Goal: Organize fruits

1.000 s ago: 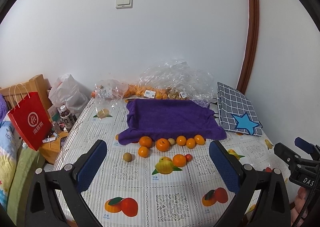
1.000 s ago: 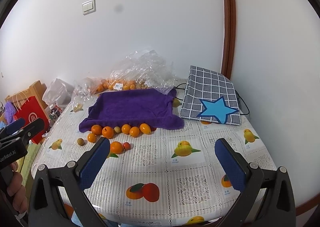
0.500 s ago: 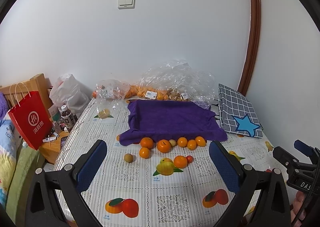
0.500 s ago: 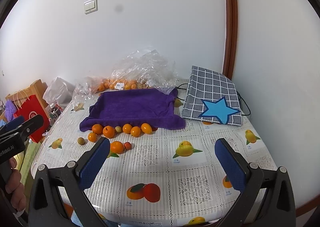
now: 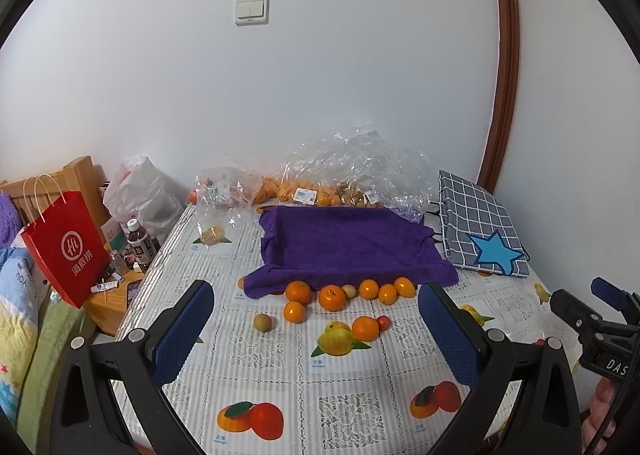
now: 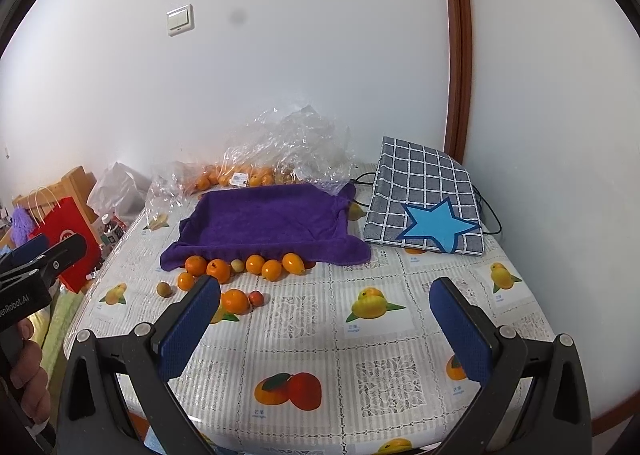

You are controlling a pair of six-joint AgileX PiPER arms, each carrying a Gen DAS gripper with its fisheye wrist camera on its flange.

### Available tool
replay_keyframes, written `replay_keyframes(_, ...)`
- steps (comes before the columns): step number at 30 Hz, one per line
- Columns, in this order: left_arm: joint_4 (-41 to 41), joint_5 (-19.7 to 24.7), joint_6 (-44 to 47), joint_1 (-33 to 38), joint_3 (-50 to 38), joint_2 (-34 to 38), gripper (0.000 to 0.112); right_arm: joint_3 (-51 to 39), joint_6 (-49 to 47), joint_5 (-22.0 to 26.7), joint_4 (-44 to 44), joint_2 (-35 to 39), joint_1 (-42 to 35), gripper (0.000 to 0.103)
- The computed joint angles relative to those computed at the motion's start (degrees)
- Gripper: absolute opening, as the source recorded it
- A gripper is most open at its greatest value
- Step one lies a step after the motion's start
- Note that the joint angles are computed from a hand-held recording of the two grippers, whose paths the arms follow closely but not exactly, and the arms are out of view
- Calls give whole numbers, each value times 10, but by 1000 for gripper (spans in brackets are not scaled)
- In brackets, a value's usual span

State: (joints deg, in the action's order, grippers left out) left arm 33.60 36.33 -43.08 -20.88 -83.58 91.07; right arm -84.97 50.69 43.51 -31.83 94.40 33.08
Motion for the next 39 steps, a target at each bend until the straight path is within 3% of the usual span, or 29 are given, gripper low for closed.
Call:
replay_keyframes(17, 26, -12, -33, 2, 17, -8, 103, -16, 10, 28, -26, 12, 17, 103)
replay_keyframes(27, 4, -20, -15, 14, 16, -5, 103, -22, 46, 35, -46, 18, 12, 103)
replay_keyframes(39, -42, -17, 31, 32, -5, 13, 103, -62, -2, 43, -15, 44, 10, 103)
